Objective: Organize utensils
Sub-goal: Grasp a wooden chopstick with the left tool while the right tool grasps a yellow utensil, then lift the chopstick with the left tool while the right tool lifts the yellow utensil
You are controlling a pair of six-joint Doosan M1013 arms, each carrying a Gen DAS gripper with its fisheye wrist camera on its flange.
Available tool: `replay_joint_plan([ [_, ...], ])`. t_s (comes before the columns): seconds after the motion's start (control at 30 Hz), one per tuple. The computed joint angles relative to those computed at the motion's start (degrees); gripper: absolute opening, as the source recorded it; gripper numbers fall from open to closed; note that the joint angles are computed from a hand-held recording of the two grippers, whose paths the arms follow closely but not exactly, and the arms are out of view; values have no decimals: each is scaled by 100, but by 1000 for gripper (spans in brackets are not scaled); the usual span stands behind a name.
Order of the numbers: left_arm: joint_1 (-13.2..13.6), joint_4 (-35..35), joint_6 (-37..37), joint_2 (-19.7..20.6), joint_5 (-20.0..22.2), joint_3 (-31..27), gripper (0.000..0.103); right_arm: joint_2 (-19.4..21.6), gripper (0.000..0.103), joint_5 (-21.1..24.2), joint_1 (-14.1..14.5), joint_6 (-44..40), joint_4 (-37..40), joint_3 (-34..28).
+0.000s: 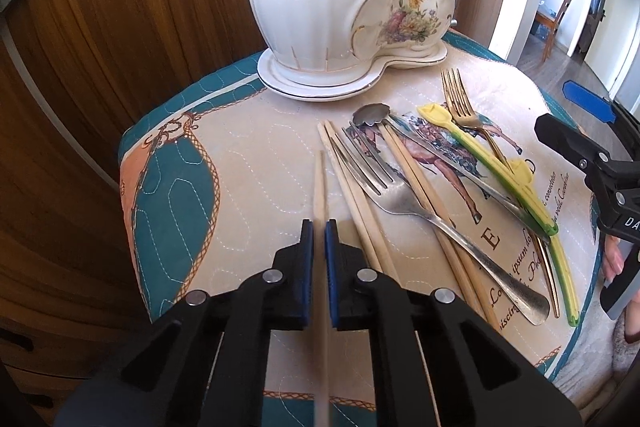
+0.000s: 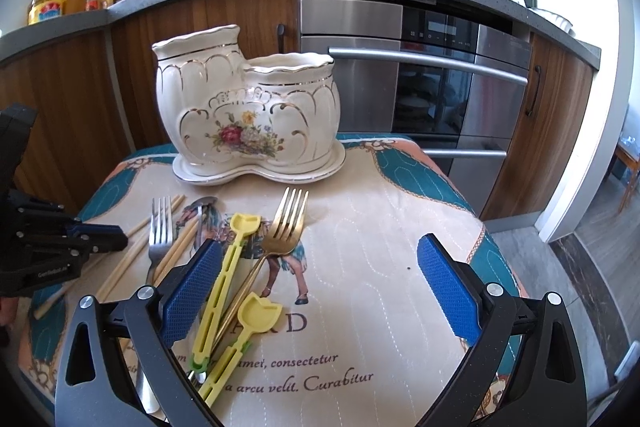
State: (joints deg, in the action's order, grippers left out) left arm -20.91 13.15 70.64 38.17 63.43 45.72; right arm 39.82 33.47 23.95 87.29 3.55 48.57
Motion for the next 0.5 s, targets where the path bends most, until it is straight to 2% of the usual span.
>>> replay_joint_plan([
  [0.13, 41, -157, -68, -136, -305, 262, 6, -87, 97, 30, -83, 92, 122, 62],
  [0.33, 127, -409, -167, -546, -1334, 1014, 6, -55, 97, 631, -241, 251, 451, -93],
  [0.43, 189, -595, -127, -683, -1867, 1262, 6, -10, 88, 1004, -238, 182, 510, -199],
  [0.47, 211, -666, -81, -739, -2076, 1353, 6, 2, 80, 1082, -228, 163, 525, -217],
  [0.5, 215, -643, -91, -772, -2225, 1409, 6, 43, 76, 1264, -219, 139, 577, -294],
])
